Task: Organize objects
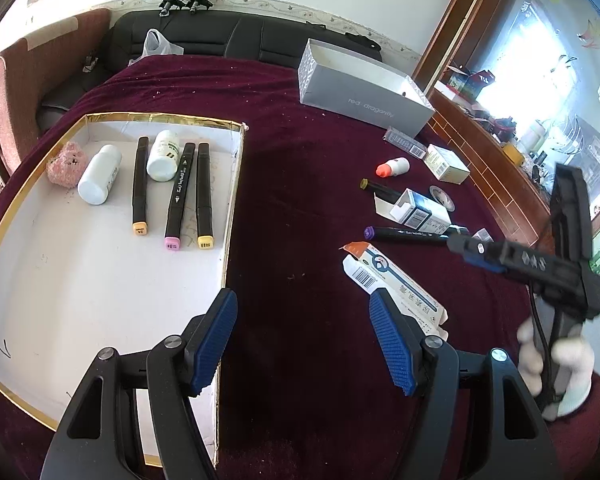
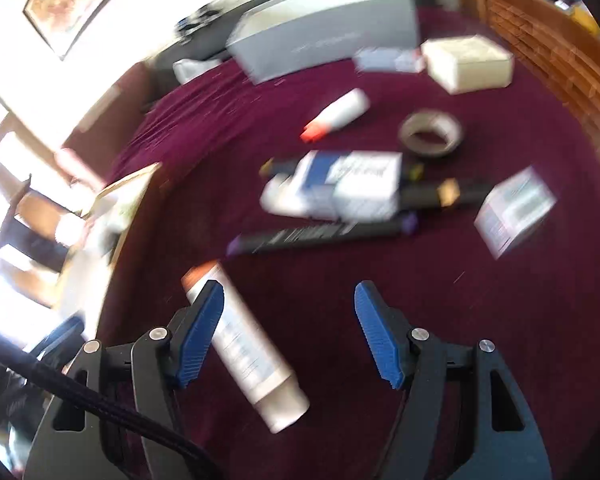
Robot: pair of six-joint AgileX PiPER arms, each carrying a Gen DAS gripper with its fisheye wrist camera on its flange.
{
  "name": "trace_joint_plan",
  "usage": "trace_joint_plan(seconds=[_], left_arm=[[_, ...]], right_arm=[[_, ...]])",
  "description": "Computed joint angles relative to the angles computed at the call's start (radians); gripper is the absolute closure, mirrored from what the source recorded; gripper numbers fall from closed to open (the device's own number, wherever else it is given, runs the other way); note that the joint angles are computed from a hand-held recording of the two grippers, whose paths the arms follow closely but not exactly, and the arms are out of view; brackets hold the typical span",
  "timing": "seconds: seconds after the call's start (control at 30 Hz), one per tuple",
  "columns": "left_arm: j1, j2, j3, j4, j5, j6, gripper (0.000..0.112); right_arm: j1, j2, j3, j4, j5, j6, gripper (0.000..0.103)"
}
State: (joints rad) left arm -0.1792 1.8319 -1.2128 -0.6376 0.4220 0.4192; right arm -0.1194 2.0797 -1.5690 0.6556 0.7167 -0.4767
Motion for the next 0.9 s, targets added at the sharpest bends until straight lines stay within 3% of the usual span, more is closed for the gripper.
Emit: trace_joint_plan(seconds=[0.1, 0.2, 0.27, 0.37, 0.63, 0.7, 0.8, 0.9], left_arm=[[-0.004, 0.007, -0.005, -0.027, 0.016, 0.018, 0.050], [-0.018, 0.005, -0.002, -0.007, 0.019, 0.005, 0.050], [-0.026, 0.000, 0.003, 0.006, 0.017, -0.004, 0.050], [-0.029, -0.005, 0.012, 0.002, 0.019, 0.015, 0.050], [-0.033, 0.054, -0.037, -0.027, 0.060, 0.041, 0.050], [-0.050, 0.076, -0.065, 0.002, 0.079, 0.006, 0.050], [-0.067, 0.110, -0.110, 0.013, 0.133, -0.035, 0.050], [-0.087, 0.118, -0.125, 0.044, 0.154, -0.076, 0.050]], right_arm=[[0.019, 0.092, -0.159, -0.078, 0.053, 0.090, 0.035], [0.042, 0.187, -0.292, -0.058, 0.101, 0.082, 0.035], [0.051, 0.282, -0.446, -0.108, 0.172, 0.142, 0.035], [0.042, 0.355, -0.537, -0.126, 0.259, 0.206, 0.037], [-0.027, 0.141, -0.158, -0.060, 0.238, 0.019, 0.038], [-0.006, 0.094, -0.097, -0.133, 0.199, 0.028, 0.040], [0.069, 0.039, -0.035, -0.333, 0.068, 0.111, 0.040], [0.139, 0.063, -0.055, -0.494, -0.003, 0.209, 0.055]])
